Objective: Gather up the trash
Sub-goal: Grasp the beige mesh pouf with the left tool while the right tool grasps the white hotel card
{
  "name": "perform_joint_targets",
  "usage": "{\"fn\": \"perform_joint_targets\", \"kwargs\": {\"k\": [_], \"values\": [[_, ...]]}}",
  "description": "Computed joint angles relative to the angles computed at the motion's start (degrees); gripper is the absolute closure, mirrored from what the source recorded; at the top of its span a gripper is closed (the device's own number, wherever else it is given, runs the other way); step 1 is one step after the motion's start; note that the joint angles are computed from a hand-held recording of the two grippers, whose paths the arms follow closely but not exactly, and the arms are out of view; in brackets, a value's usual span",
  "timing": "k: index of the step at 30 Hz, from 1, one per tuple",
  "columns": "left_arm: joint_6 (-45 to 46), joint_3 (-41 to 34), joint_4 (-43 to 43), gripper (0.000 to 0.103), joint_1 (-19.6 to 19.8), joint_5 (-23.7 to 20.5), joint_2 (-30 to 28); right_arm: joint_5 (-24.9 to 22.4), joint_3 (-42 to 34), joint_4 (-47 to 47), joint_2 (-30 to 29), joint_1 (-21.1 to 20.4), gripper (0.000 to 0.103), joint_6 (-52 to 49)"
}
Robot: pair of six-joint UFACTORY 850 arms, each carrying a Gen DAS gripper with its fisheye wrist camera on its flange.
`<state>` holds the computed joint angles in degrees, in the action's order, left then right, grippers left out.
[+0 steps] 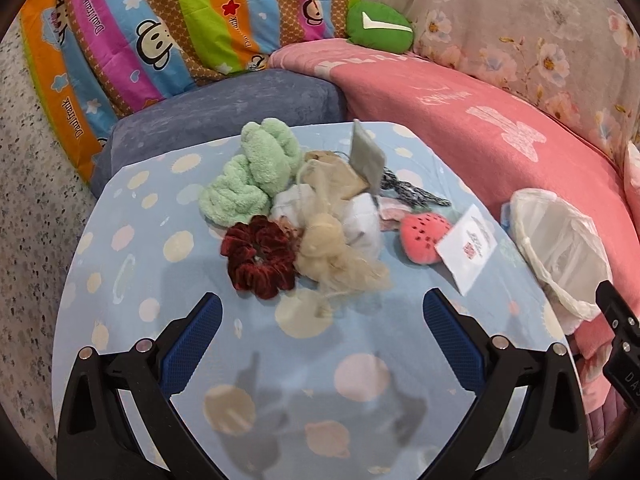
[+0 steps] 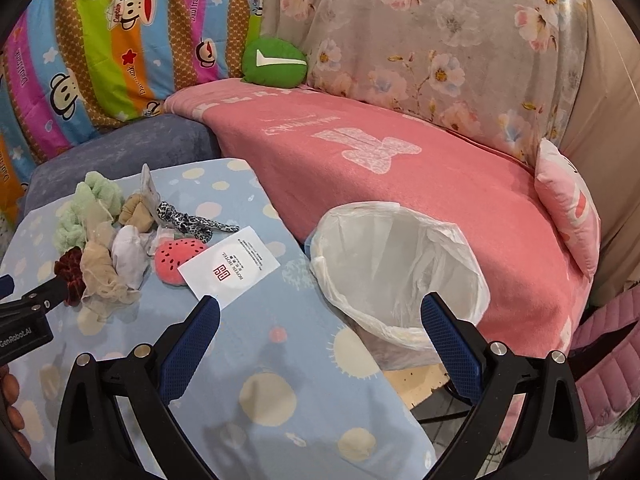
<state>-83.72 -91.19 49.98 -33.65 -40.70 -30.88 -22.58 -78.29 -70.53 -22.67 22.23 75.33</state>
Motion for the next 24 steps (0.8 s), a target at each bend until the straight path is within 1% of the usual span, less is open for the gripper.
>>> {"fn": "perform_joint_targets", "kwargs": {"k": [4,8,12,15,17,18,20,22,24], "values": [[1.4,1.1,-0.7,0.007,2.5,1.2,-0.3,1.1,-5.3,10.2,-5.0,0.5,0.007,-10.5],[1.1,2.3,-0.6,0.007,4.4,2.8,-0.2,0.5,-8.9,13.9,-8.9,1.4,0.007,-15.3],[3.6,1.0,-5.9,0.007,6.0,5.6,-1.6,0.7,-12.9,21.8,-12.7,1.7,0.008,-23.4],[7.2,-1.4,-10.8,0.007,6.6,7.8,-3.5,0.4,-15.4,25.5,-15.1,1.8,0.009,-27.0],[8.2,-3.6,-11.9,0.008,6.6,7.8,-5.2,0.3,-17.0,28.3,-16.5,1.7,0.012,-29.7],[8.9,-4.8,-12.4,0.011,6.7,8.2,-6.1,0.1,-17.9,29.9,-17.3,1.6,0.012,-31.1],[10.5,-7.0,-13.6,0.016,6.6,7.9,-7.7,0.4,-19.4,34.4,-18.5,1.3,0.015,-35.1],[12.3,-9.3,-14.4,0.021,6.6,7.6,-9.3,0.7,-20.3,36.8,-19.5,1.2,0.016,-37.1],[15.3,-11.1,-16.5,0.039,6.8,7.8,-10.6,0.3,-21.6,37.8,-20.7,1.2,0.02,-38.2]]}}
